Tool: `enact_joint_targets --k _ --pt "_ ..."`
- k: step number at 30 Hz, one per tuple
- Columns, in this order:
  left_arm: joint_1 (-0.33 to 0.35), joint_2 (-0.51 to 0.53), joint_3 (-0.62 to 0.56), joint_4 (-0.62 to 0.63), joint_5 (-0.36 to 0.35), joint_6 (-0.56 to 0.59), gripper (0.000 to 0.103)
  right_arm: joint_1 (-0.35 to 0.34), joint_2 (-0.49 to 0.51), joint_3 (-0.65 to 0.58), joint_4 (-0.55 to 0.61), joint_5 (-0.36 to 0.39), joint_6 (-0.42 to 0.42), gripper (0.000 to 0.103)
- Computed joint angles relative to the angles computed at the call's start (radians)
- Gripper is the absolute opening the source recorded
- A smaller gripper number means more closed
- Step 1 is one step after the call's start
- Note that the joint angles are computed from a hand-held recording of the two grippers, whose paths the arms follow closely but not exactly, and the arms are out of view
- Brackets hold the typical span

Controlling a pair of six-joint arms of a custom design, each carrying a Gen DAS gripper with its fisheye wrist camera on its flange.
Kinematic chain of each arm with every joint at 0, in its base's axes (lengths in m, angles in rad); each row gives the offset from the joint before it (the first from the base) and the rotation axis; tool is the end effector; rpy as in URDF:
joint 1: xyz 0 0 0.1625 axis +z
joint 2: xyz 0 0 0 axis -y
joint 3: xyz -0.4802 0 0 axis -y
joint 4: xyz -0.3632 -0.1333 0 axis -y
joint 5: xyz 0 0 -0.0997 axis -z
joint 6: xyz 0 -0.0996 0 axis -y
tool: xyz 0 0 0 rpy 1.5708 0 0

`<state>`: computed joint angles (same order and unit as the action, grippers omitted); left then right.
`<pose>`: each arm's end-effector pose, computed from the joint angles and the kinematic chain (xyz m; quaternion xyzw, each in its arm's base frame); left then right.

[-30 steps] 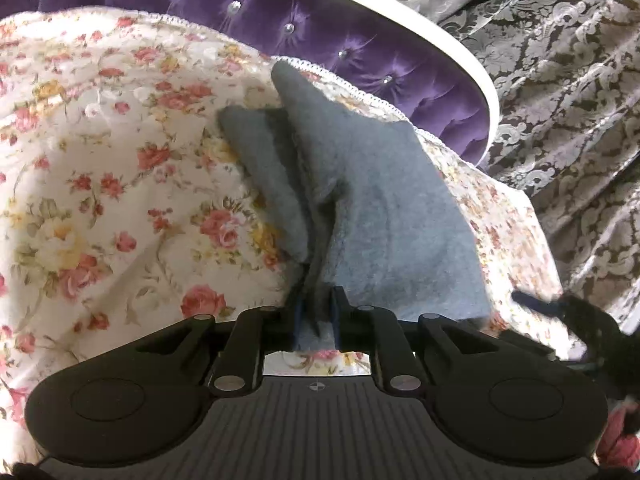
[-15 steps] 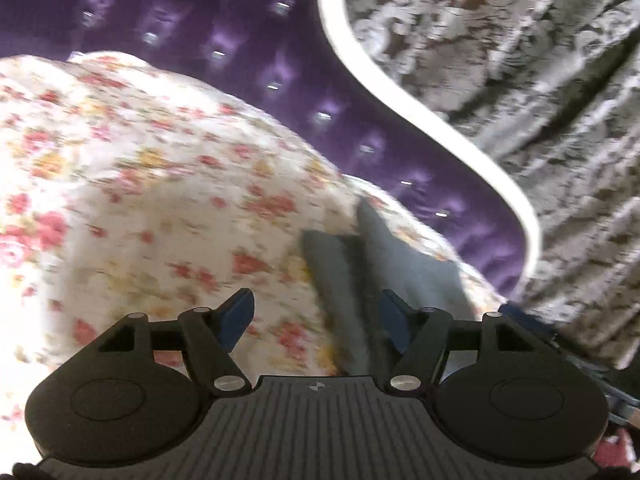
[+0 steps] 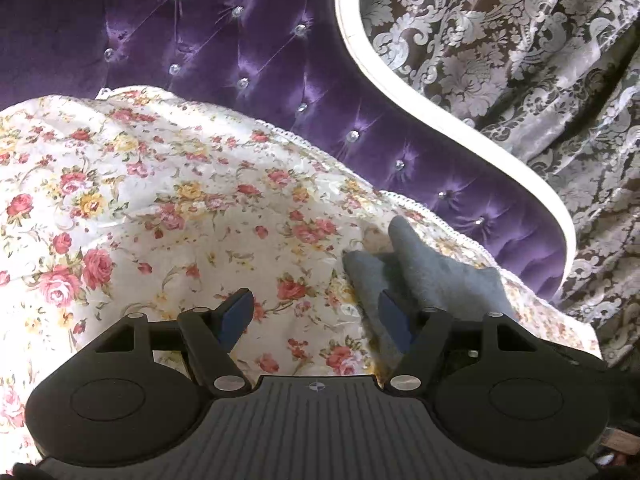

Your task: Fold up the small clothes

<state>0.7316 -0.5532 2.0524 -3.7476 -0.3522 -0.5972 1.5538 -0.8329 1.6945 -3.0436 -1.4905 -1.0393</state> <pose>-0.2457 -0.5253 0.0883 -0.0955 0.7907 -0.5604 0.2271 0.1294 -0.7005 0.2181 0.4767 -0.8252 0.2790 0.1184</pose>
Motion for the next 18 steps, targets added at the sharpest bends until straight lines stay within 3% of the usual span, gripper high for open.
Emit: enact_joint_targets --k 3,8,11,13,15,17,18 --pt "-0.002 0.009 -0.013 0.003 0.011 0.018 0.067 -0.014 -0.043 0.013 0.07 0.085 0.021 0.016" --pt "0.003 0.012 -0.02 0.023 -0.021 0.033 0.067 -0.004 -0.035 0.015 0.178 0.041 -0.035 0.015" --pt "0.009 0.017 -0.02 -0.035 -0.08 0.082 0.075 -0.028 -0.056 0.038 0.193 0.108 -0.044 0.031" --pt "0.014 0.02 -0.02 -0.082 -0.135 0.11 0.083 -0.048 -0.094 0.051 0.224 0.175 -0.045 0.062" --pt "0.016 0.021 -0.022 -0.092 -0.184 0.114 0.089 -0.067 -0.133 0.05 0.262 0.234 -0.036 0.075" --pt "0.02 0.028 -0.026 -0.109 -0.222 0.119 0.089 -0.09 -0.169 0.041 0.29 0.275 -0.011 0.077" --pt "0.024 0.029 -0.029 -0.101 -0.245 0.108 0.089 -0.101 -0.181 0.032 0.293 0.283 0.013 0.083"
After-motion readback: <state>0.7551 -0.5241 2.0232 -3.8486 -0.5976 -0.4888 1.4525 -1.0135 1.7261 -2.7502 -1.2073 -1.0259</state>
